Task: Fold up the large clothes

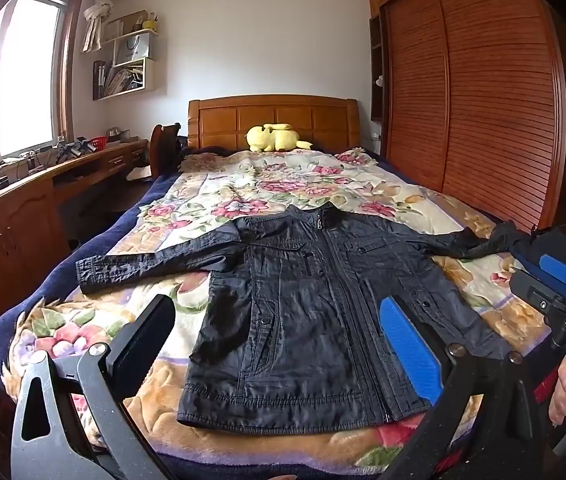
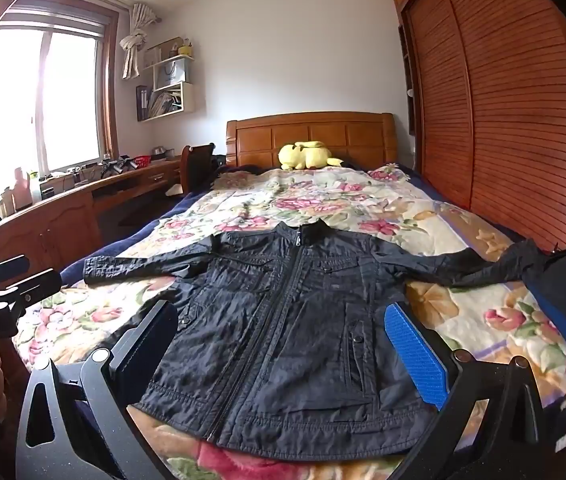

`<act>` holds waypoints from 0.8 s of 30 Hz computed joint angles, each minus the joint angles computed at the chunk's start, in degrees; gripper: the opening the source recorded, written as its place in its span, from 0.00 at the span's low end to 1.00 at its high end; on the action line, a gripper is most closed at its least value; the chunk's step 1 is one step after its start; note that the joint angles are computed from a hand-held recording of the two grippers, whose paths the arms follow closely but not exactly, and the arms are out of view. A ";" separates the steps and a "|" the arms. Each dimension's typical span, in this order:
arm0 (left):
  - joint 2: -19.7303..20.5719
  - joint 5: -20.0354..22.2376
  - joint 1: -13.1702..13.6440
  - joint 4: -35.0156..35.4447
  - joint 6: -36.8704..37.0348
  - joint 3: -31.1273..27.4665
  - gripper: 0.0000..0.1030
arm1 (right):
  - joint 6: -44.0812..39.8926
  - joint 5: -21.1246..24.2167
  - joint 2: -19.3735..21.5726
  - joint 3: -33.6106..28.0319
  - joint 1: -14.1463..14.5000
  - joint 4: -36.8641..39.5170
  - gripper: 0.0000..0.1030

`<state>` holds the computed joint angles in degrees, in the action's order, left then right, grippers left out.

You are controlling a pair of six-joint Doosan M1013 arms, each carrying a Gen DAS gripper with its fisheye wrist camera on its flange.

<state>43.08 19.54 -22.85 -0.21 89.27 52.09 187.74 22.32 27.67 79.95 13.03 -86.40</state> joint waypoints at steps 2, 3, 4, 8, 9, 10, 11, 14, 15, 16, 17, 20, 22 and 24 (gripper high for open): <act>-0.04 0.03 0.00 0.48 -0.38 0.00 1.00 | 0.14 0.07 0.00 0.01 0.01 -0.15 1.00; -0.05 0.05 0.01 0.41 -0.34 -0.05 1.00 | 0.18 0.11 0.02 -0.01 0.02 -0.17 1.00; -0.02 0.13 0.02 0.30 -0.22 -0.15 1.00 | 0.20 0.15 0.04 -0.06 0.04 -0.14 1.00; -0.43 0.07 0.09 0.07 -0.08 0.22 1.00 | 0.36 0.10 0.01 -0.01 0.02 -0.34 1.00; -0.34 -0.07 -0.01 0.59 -0.49 0.23 1.00 | 0.35 0.13 0.04 -0.05 0.03 -0.32 1.00; -0.32 -0.01 -0.03 0.69 -0.56 0.18 1.00 | 0.43 0.13 0.01 0.00 0.03 -0.41 1.00; -0.46 -0.02 0.02 0.27 -0.27 0.29 1.00 | 0.72 0.07 -0.10 0.18 0.00 -0.67 1.00; -0.34 -0.11 -0.08 0.93 -0.75 0.25 1.00 | 0.75 0.09 -0.09 0.13 0.00 -0.63 1.00; -0.40 -0.07 -0.07 0.90 -0.74 0.29 1.00 | 0.83 0.14 -0.09 0.14 0.01 -0.67 1.00; -0.35 -0.10 -0.09 0.88 -0.73 0.27 1.00 | 0.98 0.17 -0.10 0.18 0.02 -0.70 1.00; -0.51 -0.05 -0.04 0.42 -0.31 0.38 1.00 | 0.91 0.09 -0.12 0.17 0.01 -0.55 1.00; -0.37 -0.27 -0.11 1.08 -0.93 0.36 1.00 | 1.01 0.14 -0.13 0.19 0.02 -0.67 1.00; -0.38 -0.26 -0.10 1.00 -0.88 0.36 1.00 | 1.24 0.21 -0.14 0.20 0.02 -0.86 1.00; -0.49 -0.32 -0.07 0.94 -0.86 0.44 1.00 | 1.61 0.30 -0.15 0.23 0.06 -1.17 1.00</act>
